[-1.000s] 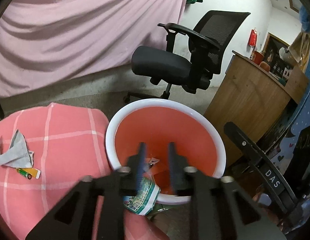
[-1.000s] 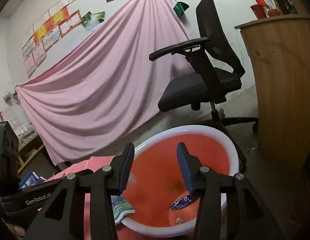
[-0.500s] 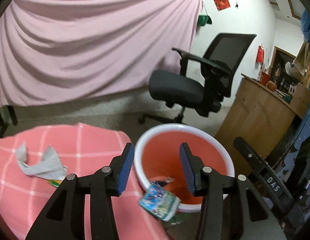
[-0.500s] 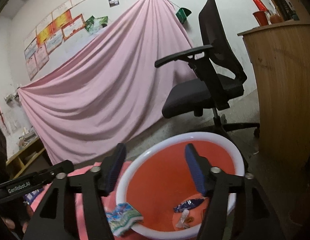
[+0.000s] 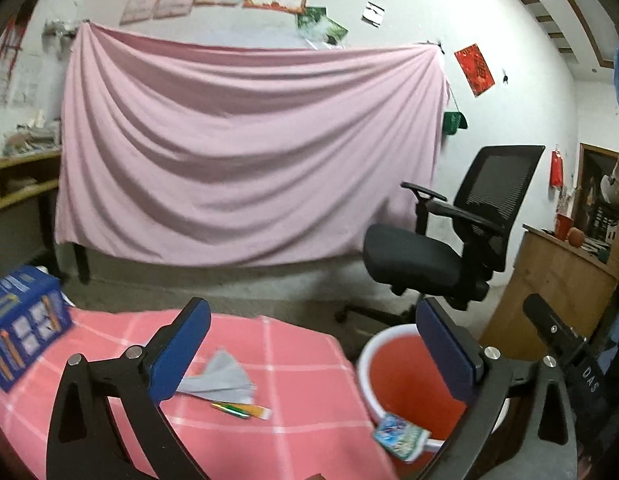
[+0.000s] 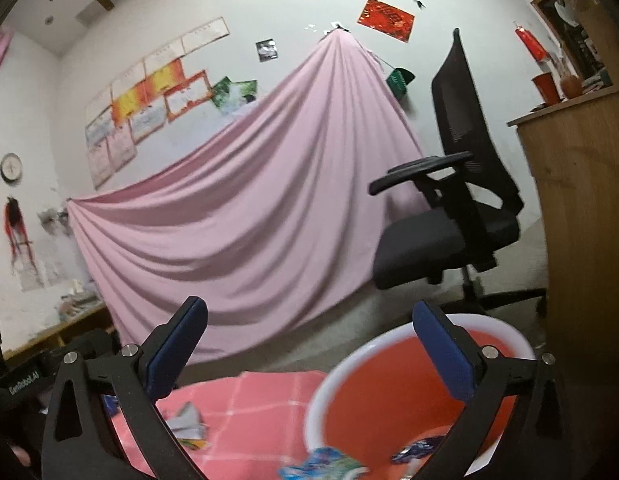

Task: Collect trash
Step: 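Move both tools back over the table toward the grey mask, then close the left tool on the grey mask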

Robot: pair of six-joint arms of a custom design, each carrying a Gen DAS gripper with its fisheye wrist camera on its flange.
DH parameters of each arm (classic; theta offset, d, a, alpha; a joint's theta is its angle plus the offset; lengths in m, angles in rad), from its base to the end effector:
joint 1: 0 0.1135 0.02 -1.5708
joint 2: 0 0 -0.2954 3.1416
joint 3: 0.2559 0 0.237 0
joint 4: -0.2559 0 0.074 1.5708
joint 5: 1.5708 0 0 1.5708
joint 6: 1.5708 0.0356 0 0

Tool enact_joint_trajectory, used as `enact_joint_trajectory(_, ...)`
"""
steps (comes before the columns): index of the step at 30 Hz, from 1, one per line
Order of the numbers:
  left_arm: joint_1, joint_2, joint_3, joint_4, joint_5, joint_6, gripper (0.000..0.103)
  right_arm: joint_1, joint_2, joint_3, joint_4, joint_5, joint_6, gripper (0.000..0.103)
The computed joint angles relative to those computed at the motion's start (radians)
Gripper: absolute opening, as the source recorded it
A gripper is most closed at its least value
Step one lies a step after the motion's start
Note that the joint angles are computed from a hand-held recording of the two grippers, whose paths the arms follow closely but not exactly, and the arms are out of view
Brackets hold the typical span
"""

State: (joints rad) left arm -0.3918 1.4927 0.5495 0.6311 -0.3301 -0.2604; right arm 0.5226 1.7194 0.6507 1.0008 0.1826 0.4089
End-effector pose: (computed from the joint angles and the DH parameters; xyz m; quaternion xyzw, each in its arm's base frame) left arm 0.2656 -0.0973 0.2246 -0.0441 0.8021 -0.0602 0.5926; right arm 0.2939 0.1618 0.2261 0.0208 0.7300 0.2458 0.6374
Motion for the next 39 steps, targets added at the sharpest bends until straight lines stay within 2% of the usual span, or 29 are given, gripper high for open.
enact_joint_trajectory(9,0.119,-0.113,-0.166,0.108,-0.009,0.042,0.101,0.112,0.061,0.057,0.074,0.048,-0.109,0.103)
enact_joint_trajectory(15,0.205,-0.132,-0.229,0.184,0.014,0.083,0.101,0.182,0.125,0.138,0.053,0.088,-0.19,0.103)
enact_joint_trajectory(19,0.281,-0.117,-0.267,0.237,0.062,0.1,0.101,0.215,0.169,0.194,0.03,0.107,-0.247,0.103)
enact_joint_trajectory(23,0.378,-0.056,-0.28,0.26,0.152,0.1,0.101,0.233,0.207,0.257,-0.035,0.11,-0.27,0.103)
enact_joint_trajectory(26,0.426,0.004,-0.244,0.208,0.186,0.095,0.101,0.241,0.235,0.318,-0.12,0.119,-0.286,0.103)
enact_joint_trajectory(31,0.472,0.123,-0.141,0.064,0.224,0.079,0.101,0.231,0.289,0.464,-0.379,0.129,-0.253,0.103)
enact_joint_trajectory(34,0.479,0.191,-0.075,-0.014,0.232,0.066,0.101,0.21,0.329,0.554,-0.521,0.1,-0.213,0.103)
enact_joint_trajectory(39,0.489,0.275,0.024,-0.111,0.29,0.024,0.1,0.194,0.377,0.663,-0.657,0.073,-0.239,0.103)
